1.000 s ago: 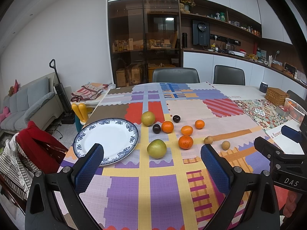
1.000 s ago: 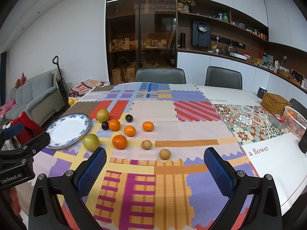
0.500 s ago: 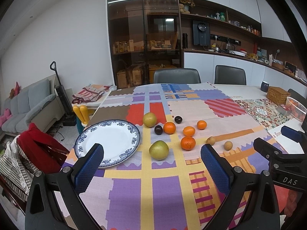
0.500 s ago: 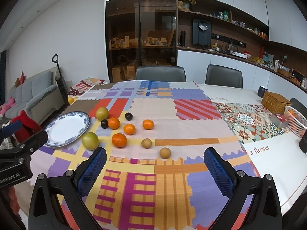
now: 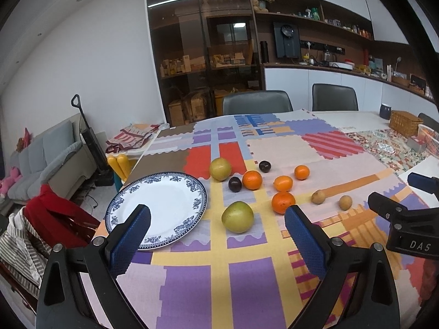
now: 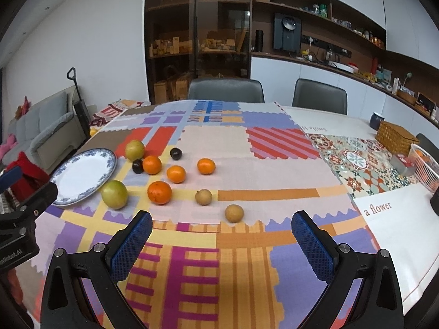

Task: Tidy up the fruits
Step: 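Grasp the green pomelo with the left tool while the right tool grasps a brown kiwi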

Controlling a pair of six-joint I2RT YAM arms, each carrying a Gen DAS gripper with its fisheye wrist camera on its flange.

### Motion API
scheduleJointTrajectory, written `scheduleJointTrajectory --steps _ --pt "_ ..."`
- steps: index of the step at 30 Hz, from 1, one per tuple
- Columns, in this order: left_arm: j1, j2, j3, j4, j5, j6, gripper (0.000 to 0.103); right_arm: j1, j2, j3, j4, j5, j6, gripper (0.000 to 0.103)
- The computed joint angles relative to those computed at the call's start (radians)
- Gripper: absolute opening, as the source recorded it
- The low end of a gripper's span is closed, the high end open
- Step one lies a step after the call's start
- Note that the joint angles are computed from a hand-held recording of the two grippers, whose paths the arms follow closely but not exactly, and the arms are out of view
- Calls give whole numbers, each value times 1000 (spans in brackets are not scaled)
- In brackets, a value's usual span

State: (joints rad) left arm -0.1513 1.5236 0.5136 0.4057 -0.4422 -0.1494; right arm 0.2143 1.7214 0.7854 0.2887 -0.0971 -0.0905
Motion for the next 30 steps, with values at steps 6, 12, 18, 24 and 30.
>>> scheduleJointTrajectory --steps 6,12,18,24,30 --pt "53 136 73 25 72 5 97 13 114 96 -23 27 11 102" --pt "83 263 144 40 114 17 95 20 230 197 -63 36 23 97" --pt "116 369 225 -4 186 6 92 18 331 292 -97 51 37 93" --pt "127 450 299 -32 213 3 89 11 411 369 -141 60 46 84" --pt "144 509 369 -72 241 -14 83 15 456 418 -157 68 45 76"
